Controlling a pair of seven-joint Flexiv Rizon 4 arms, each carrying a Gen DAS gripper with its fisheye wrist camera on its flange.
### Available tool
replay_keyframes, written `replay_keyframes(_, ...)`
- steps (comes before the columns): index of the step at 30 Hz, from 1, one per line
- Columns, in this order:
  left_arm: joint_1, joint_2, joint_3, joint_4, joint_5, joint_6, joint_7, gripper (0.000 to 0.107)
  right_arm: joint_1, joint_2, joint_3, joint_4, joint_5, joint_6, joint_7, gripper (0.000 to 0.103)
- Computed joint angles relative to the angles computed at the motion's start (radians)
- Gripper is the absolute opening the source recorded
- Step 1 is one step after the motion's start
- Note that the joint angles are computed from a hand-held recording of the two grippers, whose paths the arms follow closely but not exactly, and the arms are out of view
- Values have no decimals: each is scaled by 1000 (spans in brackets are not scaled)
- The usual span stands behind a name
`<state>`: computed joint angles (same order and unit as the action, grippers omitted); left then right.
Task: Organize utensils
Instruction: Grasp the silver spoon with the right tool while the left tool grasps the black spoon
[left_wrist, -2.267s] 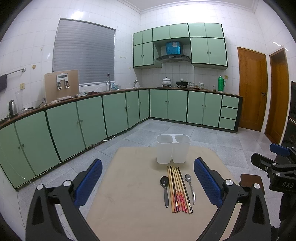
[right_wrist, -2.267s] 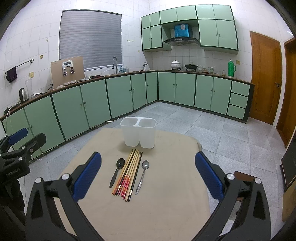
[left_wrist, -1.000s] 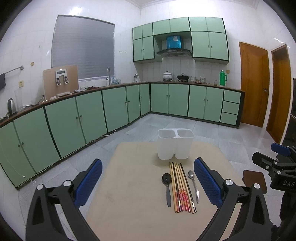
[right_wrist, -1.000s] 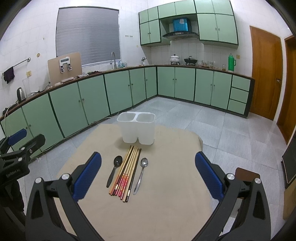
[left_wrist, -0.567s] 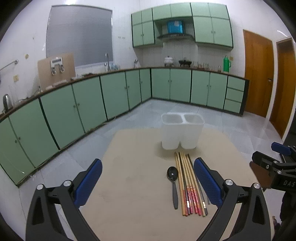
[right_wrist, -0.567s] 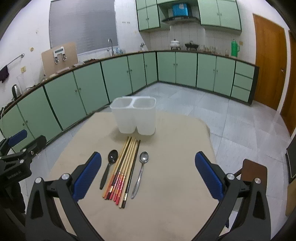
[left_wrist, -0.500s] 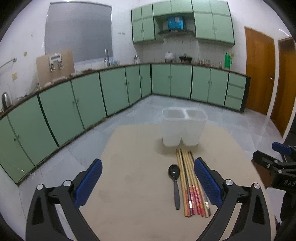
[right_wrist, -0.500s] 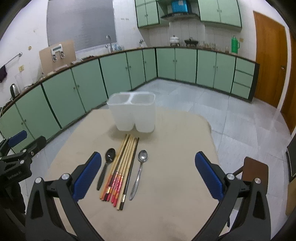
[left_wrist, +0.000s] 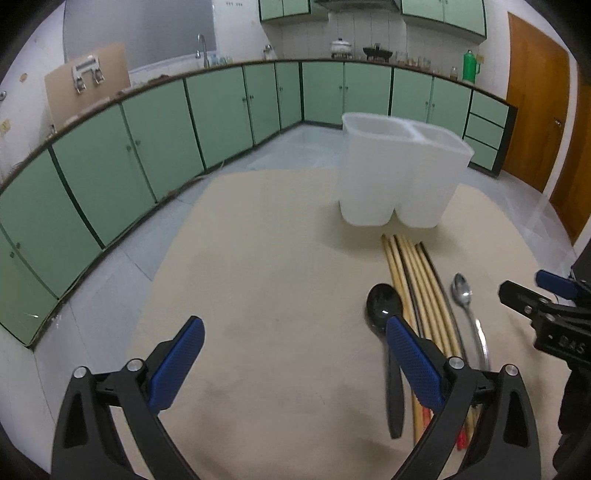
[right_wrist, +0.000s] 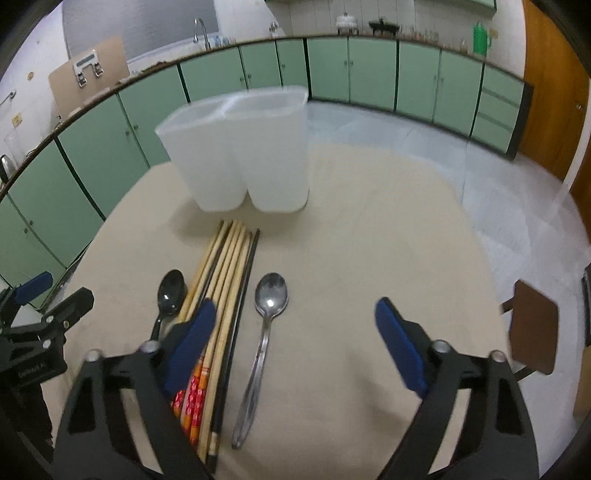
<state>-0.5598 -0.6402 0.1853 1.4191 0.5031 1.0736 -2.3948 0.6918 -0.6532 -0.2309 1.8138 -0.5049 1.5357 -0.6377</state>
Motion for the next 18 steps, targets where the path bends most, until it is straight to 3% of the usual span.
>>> replay_keyframes(10,27,-42,-16,-8,-48,6,45,94,-118,-92,161,-126,43,-108,-79,65)
replay_keyframes(15,33,-54,-24,-6,-77,32,75,94,-81,-110,115,-146,18,-117,-65,56)
replay_keyframes(18,44,-63,-43,-6,-108,54,115,94,-83,-114,116,-146,12,-99,-73,36)
